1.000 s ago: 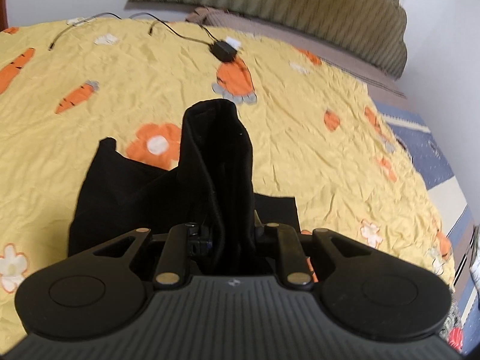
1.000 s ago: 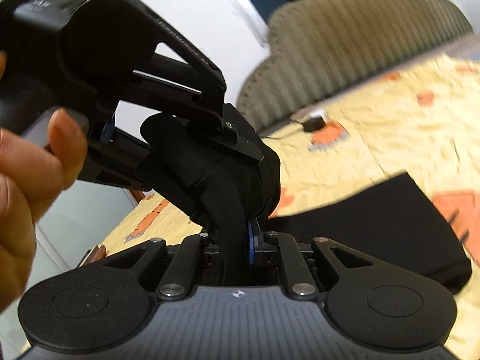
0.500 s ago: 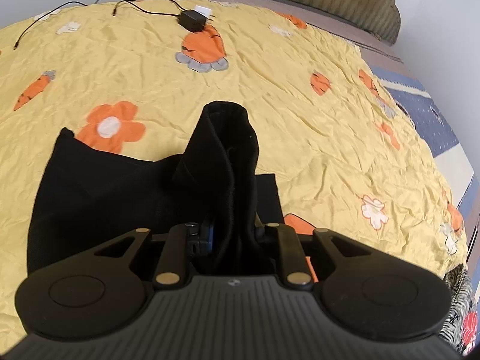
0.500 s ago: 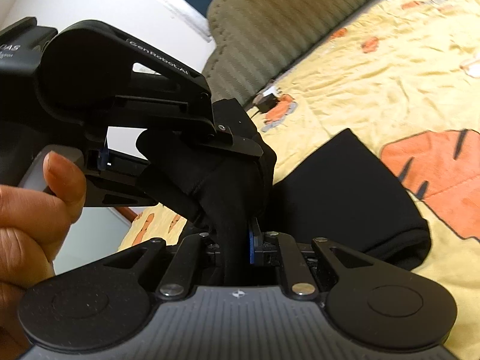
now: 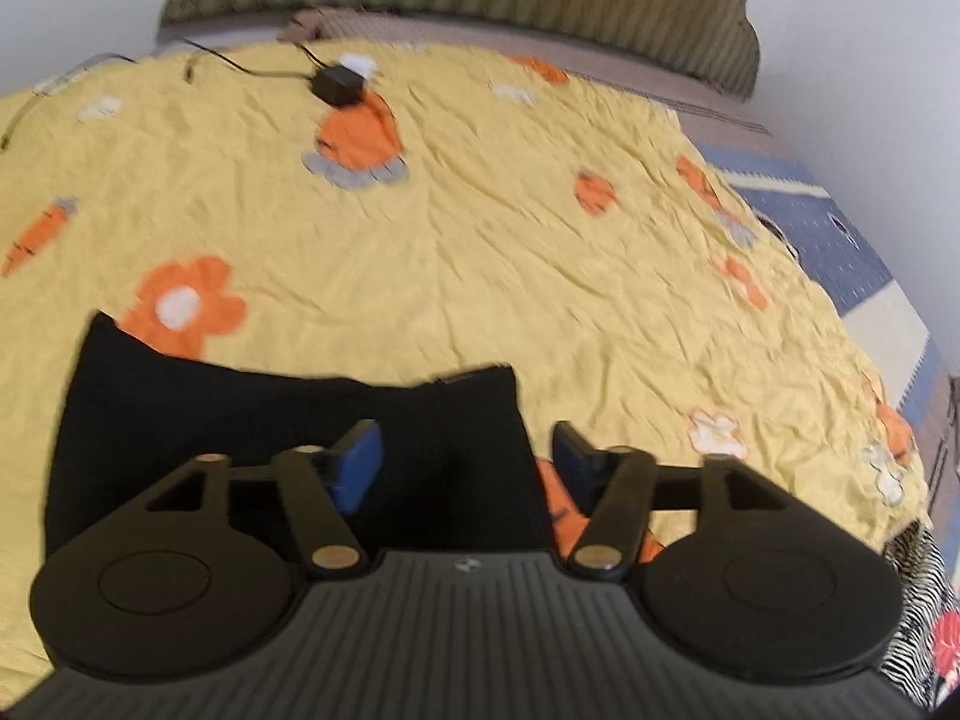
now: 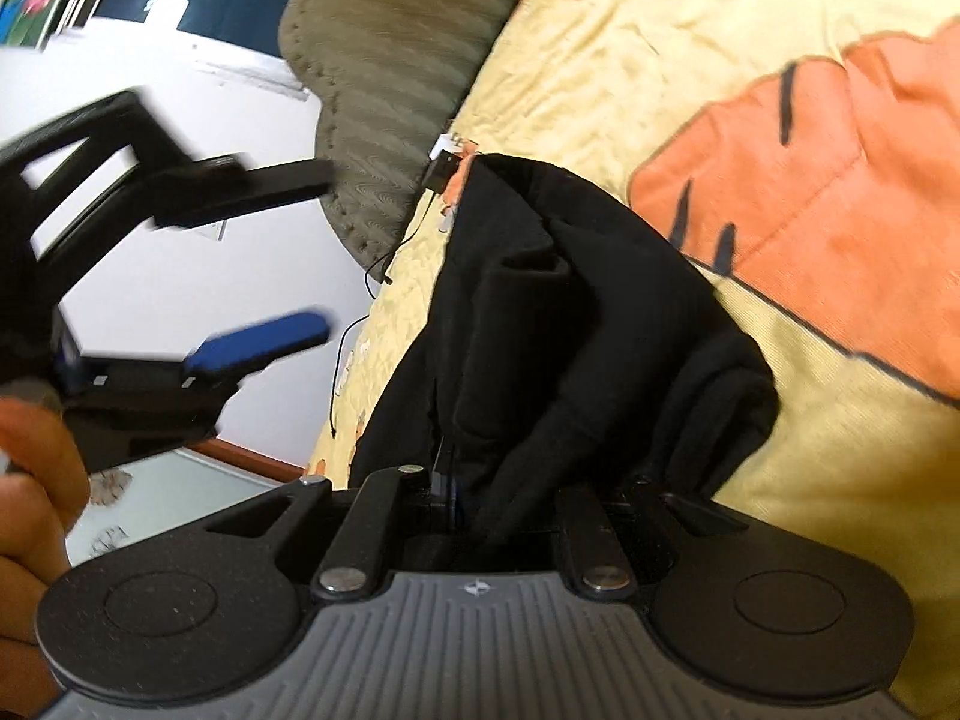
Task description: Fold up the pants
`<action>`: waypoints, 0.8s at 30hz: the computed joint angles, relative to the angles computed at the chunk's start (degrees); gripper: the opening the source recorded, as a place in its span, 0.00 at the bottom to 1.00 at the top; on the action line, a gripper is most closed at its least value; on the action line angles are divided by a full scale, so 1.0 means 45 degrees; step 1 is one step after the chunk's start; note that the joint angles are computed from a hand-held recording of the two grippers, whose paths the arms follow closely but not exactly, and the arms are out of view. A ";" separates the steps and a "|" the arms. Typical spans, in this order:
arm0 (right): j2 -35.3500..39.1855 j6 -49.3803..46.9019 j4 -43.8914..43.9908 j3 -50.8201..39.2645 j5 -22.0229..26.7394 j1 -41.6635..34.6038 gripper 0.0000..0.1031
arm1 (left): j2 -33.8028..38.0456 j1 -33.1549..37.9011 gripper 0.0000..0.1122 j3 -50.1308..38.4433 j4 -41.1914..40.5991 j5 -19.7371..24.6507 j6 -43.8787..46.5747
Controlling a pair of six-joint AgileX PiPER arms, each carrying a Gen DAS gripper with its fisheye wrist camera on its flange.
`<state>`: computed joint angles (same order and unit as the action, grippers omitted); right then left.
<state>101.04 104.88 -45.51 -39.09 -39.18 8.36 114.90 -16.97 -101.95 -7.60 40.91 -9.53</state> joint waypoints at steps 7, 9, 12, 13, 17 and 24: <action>-0.0196 0.1116 -0.0403 0.0285 -0.0099 -0.0066 0.12 | -0.0641 0.0943 0.65 0.1063 0.0029 -0.0422 0.0094; -0.0107 0.2004 -0.1346 0.0256 -0.0400 -0.0441 0.14 | -0.0895 0.1221 0.67 0.1596 0.0102 -0.0601 0.0145; -0.0868 0.2394 -0.3011 0.0735 -0.0517 -0.1072 0.15 | -0.1538 0.1904 0.71 0.2995 -0.0174 -0.1465 0.0603; -0.1196 0.2404 -0.3570 0.0962 -0.0540 -0.1376 0.16 | -0.1709 0.2078 0.71 0.3405 -0.0061 -0.1765 0.0577; -0.3546 0.2297 -0.5950 0.1738 0.1207 -0.1876 0.17 | -0.2352 0.3132 0.71 0.4986 -0.1515 -0.2458 0.2058; -0.4472 -0.2249 -0.2899 0.1632 0.4463 -0.0585 0.31 | -0.3637 0.3737 0.71 0.7838 -0.2414 -0.3849 0.3363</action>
<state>80.92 94.76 -58.55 -31.74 -19.10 5.73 98.53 -0.15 -66.68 -18.46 23.58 5.60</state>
